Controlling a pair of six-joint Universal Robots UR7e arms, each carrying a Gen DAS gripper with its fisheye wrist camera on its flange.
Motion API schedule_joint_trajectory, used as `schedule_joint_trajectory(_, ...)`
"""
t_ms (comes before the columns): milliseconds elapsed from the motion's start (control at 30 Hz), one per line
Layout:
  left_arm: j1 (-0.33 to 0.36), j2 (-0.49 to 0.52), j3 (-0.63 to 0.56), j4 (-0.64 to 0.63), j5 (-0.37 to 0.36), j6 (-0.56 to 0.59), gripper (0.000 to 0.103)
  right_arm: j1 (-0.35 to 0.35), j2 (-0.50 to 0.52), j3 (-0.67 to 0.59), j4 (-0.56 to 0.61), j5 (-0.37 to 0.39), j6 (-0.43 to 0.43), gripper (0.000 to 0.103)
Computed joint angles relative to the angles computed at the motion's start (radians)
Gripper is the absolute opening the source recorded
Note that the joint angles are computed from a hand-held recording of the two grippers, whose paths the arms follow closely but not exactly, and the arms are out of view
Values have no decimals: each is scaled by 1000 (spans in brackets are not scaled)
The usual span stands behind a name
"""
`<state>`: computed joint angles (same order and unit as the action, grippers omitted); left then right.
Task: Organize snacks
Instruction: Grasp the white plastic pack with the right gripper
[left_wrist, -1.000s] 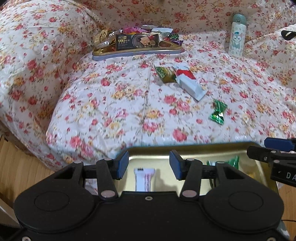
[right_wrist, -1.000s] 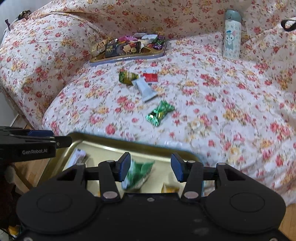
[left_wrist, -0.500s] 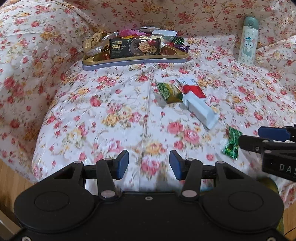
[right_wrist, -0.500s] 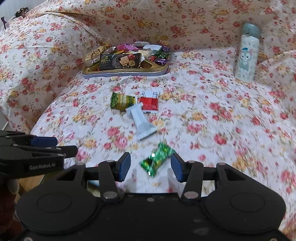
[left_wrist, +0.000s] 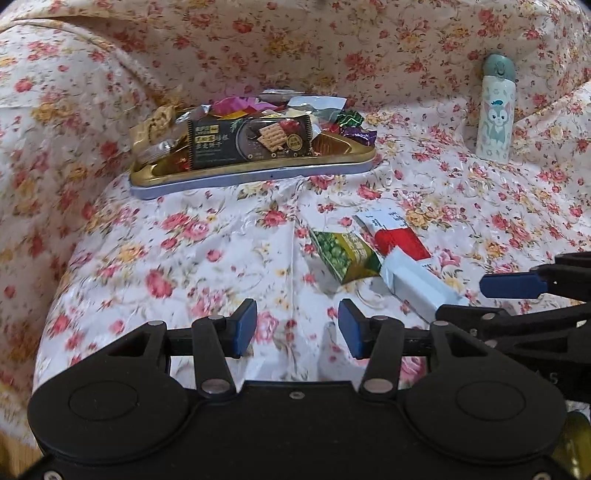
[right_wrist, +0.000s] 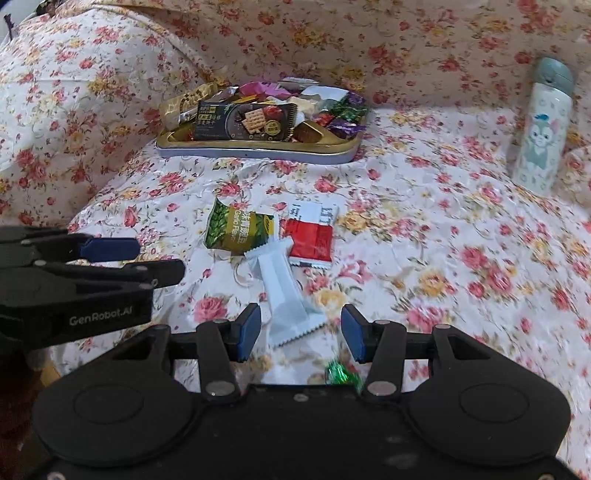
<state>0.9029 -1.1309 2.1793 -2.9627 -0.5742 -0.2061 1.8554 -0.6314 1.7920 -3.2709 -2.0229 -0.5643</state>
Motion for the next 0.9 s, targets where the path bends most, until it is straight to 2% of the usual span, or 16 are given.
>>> schedule_joint_trajectory(233, 31, 34, -20, -57, -8, 85, 56, -7, 45, -46, -1, 19, -45, 51)
schedule_joint_trajectory(600, 56, 42, -25, -44, -26, 58, 59, -11, 101, -84, -58, 11, -136, 51)
schedule_joint_trajectory(700, 57, 43, -27, -42, -24, 50, 61, -13, 109, -91, -77, 6, -157, 46)
schedule_joint_trajectory(833, 53, 50, -23, -55, -13, 54, 62, -19, 106, -89, -92, 7, -173, 24)
schedule_joint_trajectory(900, 53, 51, -23, -57, -11, 55, 62, -22, 103, -85, -109, 1, -177, 24)
